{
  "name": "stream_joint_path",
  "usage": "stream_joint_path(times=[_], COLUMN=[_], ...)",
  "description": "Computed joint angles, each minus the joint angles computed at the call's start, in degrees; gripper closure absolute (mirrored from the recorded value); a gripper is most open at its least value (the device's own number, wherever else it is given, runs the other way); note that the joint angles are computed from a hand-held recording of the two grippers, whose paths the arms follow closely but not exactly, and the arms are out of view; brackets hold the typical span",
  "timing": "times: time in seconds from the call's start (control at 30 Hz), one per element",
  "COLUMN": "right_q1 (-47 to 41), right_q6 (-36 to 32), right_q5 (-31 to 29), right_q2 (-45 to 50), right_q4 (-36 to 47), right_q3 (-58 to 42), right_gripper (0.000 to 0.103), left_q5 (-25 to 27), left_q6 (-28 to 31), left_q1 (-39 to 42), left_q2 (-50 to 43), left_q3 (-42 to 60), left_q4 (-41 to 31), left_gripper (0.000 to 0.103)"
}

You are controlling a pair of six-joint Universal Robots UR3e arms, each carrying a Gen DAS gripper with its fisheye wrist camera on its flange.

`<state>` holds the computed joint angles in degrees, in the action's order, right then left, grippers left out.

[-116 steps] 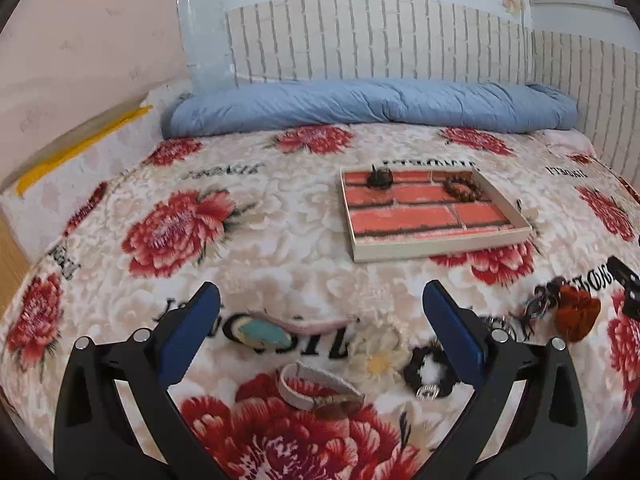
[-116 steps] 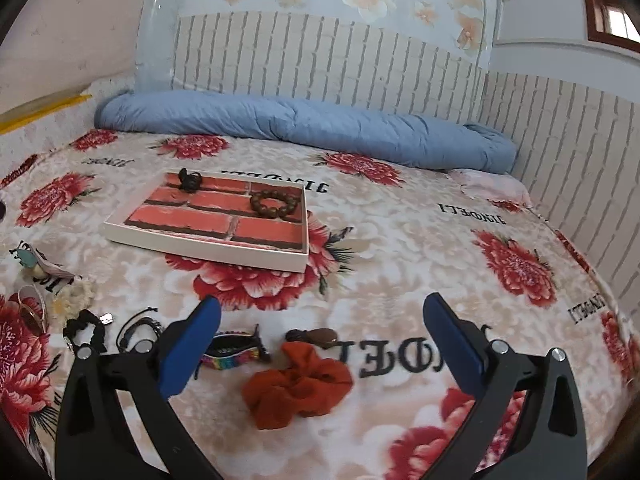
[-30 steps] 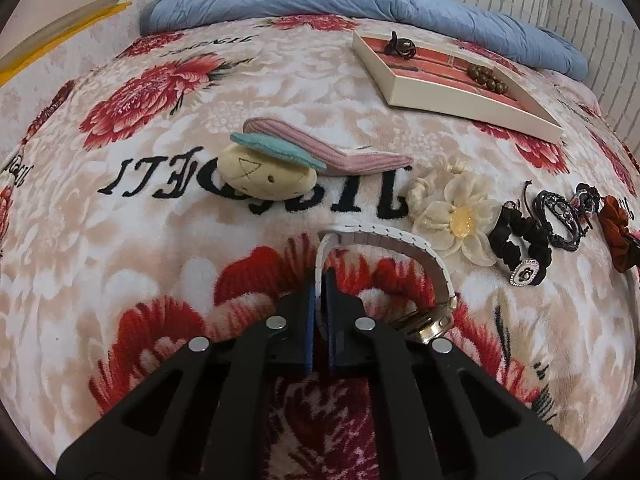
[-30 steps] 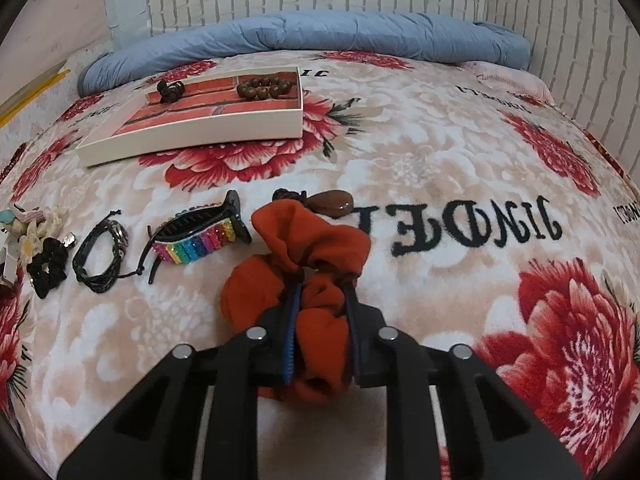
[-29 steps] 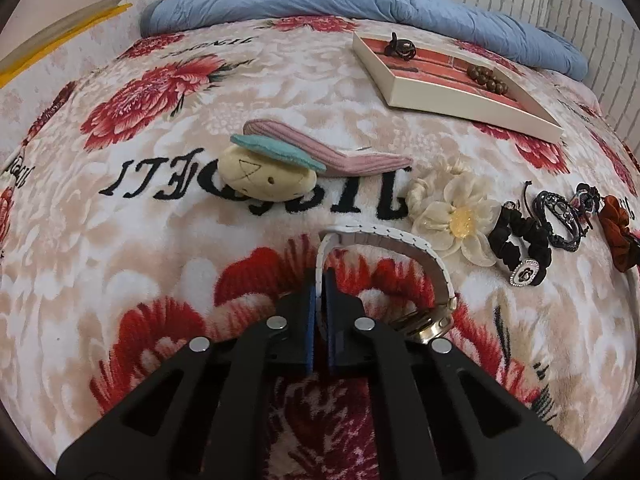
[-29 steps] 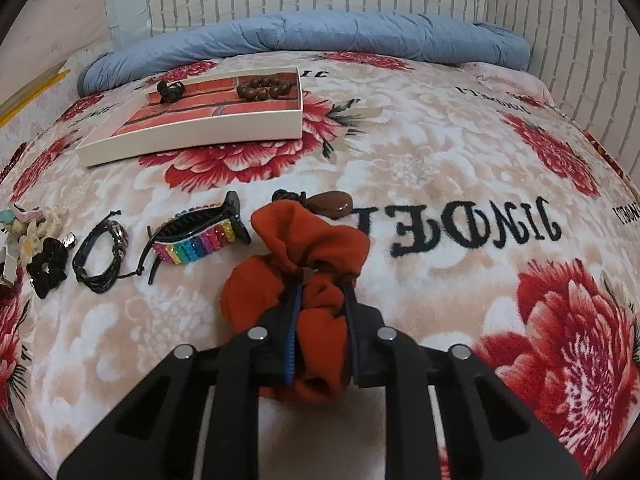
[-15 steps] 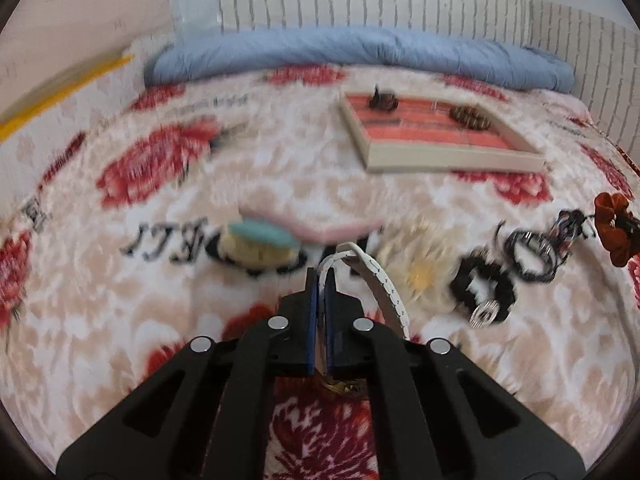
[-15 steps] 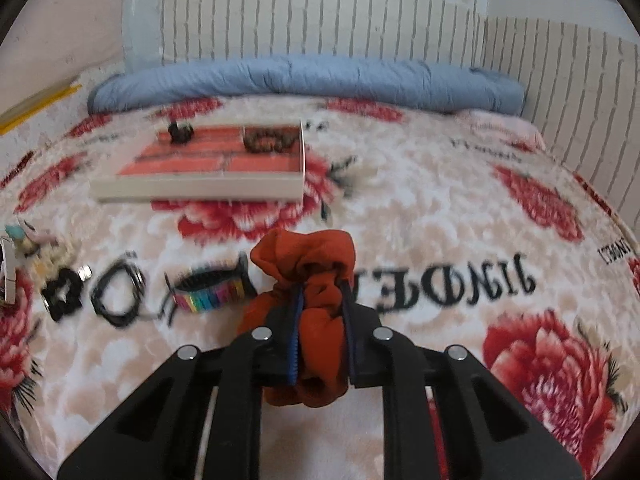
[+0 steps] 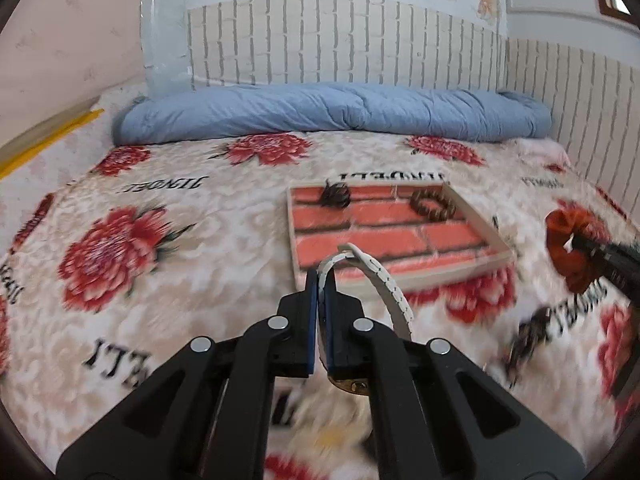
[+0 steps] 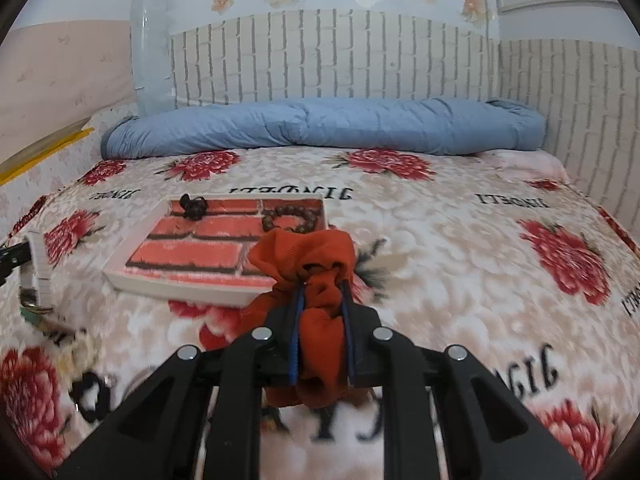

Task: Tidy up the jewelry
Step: 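Carry the watch and scrunchie into the tray and open both tools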

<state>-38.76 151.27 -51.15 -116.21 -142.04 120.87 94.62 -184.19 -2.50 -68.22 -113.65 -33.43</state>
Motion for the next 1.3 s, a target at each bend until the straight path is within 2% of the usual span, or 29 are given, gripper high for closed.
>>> stream_joint_path(times=[0.07,0.23,0.5,0.6,0.87,0.97,1.17,1.3], right_q1=[6.2,16.9,25.4,27.9,30.4,31.0,31.6,31.8], right_q6=[4.1,8.4,10.6,11.6,13.0,13.3,13.5,12.3], right_q5=[-4.1,-12.9,-20.3,-23.4,-26.3,-27.3,-28.5,-28.4], right_q2=[8.6,23.9,41.6,49.3,66.0,71.0,77.1,77.9], right_q4=[-5.4,-10.7,-6.6,-2.5,7.1,10.2,14.4,15.2], right_q3=[-4.9,-16.1,-35.2,-45.0,-68.3,-75.8,-85.1,-86.5], right_gripper=[0.086,0.086,0.086,0.086,0.086,0.086,0.085,0.076], left_q5=[0.8,1.5,1.0,-0.2,1.3,0.8,0.7,0.9], left_q6=[-1.1,-2.5,-3.7,-4.1,-1.8,-1.1,0.1,0.4], left_q1=[-1.0,-1.7,-1.2,0.0,0.7,0.9,0.7,0.6], left_q2=[-5.9,-19.8,-38.1,-44.3,-61.0,-64.0,-73.5,-75.1], left_q3=[4.3,16.3,35.2,42.3,63.6,68.0,86.0,89.2], left_q4=[1.0,1.8,-4.6,-7.5,-16.7,-18.0,-28.6,-31.5], left_gripper=[0.101,0.101,0.101,0.101,0.101,0.101,0.101,0.101])
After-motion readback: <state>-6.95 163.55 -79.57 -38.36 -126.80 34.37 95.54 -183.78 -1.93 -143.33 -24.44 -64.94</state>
